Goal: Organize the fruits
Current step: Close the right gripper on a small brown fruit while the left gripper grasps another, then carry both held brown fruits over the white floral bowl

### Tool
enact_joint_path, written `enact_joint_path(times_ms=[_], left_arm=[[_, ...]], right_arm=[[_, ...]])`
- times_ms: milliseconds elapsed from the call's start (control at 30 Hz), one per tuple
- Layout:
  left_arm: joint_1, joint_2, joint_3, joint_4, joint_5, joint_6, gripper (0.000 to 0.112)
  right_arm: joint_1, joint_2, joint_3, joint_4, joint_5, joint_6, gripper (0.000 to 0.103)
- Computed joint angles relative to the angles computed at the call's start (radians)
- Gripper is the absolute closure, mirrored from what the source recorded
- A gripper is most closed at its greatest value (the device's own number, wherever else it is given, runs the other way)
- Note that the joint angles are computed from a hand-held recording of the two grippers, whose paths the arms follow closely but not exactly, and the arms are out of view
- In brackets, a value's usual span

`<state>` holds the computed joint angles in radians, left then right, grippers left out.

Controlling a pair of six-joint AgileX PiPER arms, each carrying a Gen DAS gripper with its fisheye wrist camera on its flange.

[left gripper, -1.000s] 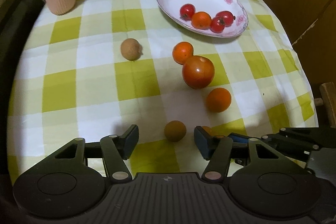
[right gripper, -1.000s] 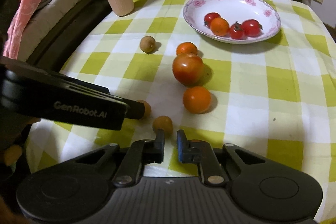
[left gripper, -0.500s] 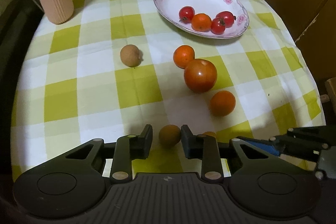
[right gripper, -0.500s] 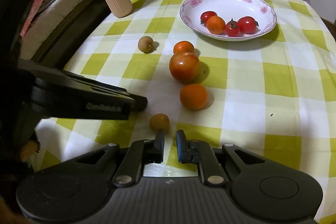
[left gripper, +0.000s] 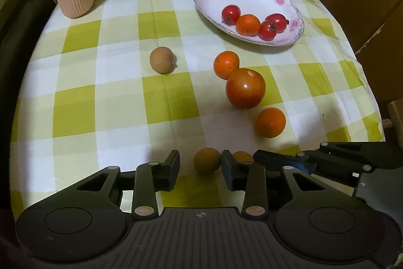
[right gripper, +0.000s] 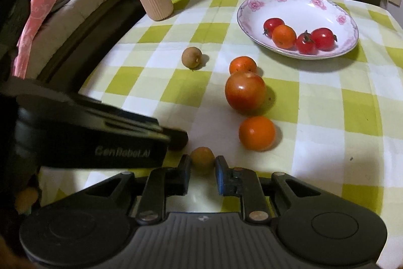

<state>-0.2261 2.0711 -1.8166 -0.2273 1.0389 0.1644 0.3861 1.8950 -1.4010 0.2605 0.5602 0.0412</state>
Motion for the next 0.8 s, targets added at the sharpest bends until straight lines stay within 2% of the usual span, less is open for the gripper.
enact_joint_path(times_ms=[100,167,433,600,800], left_arm=[[0.008,0.004,-0.008,-0.004,0.005,-0.018,0.065],[0.012,0.005,-0.011,-0.005,0.006,-0.023,0.064],[0.01,0.02,-0.027,-0.014,0.014,-0.012,0.066],[0.007,0.028,-0.032,-0.027,0.021,-0.011,0.07],[-0.013,0.047,-0.051,-0.011,0.034,-0.013,0.073]], right_arm=[[0.002,0.009,-0.002,0.011,-0.017,-0.015,0.083],[-0.003,0.023,-0.016,0.041,0.003,-0.044,0.083],[0.001,0.019,-0.002,-0.011,-0.022,-0.006,0.082],[-0.012,-0.021,0.029,-0.023,0.0,0.022,0.082],[-0.048,-0.077,0.105,0.028,-0.016,0.013,0.082]])
